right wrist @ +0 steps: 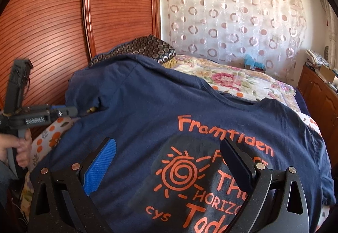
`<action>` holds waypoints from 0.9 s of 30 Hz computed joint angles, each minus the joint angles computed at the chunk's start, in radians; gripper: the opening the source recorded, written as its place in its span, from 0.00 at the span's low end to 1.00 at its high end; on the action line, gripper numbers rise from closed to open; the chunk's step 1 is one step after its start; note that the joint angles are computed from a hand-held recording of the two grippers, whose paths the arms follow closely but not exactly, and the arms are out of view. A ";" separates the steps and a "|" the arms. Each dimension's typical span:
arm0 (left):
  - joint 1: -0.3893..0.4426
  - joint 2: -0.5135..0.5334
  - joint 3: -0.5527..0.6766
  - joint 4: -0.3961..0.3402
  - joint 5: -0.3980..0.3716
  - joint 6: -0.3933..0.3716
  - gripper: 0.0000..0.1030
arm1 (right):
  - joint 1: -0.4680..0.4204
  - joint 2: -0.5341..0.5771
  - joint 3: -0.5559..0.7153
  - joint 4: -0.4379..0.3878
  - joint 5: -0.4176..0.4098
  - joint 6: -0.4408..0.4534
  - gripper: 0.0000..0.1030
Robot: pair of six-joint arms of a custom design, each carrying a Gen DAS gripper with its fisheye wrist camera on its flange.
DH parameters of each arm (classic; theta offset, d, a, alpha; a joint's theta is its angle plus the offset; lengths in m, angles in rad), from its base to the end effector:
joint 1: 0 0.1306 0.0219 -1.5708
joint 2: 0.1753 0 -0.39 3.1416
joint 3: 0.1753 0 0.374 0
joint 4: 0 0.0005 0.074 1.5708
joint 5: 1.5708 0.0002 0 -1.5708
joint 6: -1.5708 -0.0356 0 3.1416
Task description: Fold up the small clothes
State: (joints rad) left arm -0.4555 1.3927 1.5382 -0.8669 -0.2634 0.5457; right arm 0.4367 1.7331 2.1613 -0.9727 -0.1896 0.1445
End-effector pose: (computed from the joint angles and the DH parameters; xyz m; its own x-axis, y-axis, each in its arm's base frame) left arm 0.4278 -0.1998 0.5031 -0.6363 -0.2463 -0.7311 -0.0948 0.9654 -0.2427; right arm 0.5269 0.2528 0.5973 -0.3836 -0.3351 -0.8605 -0.6232 0.7816 -0.0266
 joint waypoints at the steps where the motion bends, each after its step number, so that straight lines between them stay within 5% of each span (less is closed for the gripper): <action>1: -0.003 0.004 0.017 -0.005 -0.004 -0.012 0.11 | 0.002 0.004 0.007 -0.010 0.004 0.000 0.96; 2: -0.001 0.011 0.037 -0.014 -0.004 -0.024 0.03 | 0.001 0.010 0.017 -0.018 0.004 -0.001 0.96; 11: -0.038 0.142 0.287 -0.109 0.013 -0.144 0.03 | -0.018 0.005 0.023 -0.010 0.004 -0.022 0.96; 17: -0.112 0.233 0.433 -0.225 0.022 -0.125 0.06 | -0.052 -0.039 -0.035 -0.006 0.029 -0.016 0.96; 18: -0.123 0.229 0.428 -0.223 0.016 -0.126 0.12 | -0.058 -0.056 -0.061 0.002 0.039 -0.004 0.96; 20: -0.143 0.194 0.378 -0.185 0.014 -0.120 0.39 | -0.064 -0.084 -0.108 0.014 0.054 0.013 0.96; 25: -0.170 0.124 0.293 -0.174 -0.076 -0.111 0.70 | -0.059 -0.112 -0.147 0.008 0.067 0.032 0.96; 27: -0.176 0.105 0.267 -0.180 -0.126 -0.126 0.73 | -0.053 -0.111 -0.138 0.000 0.064 0.023 0.96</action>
State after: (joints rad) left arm -0.6320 1.4981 1.8050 -1.0469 -0.3890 0.4193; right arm 0.3836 1.6220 2.0229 -0.9724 -0.1256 0.1677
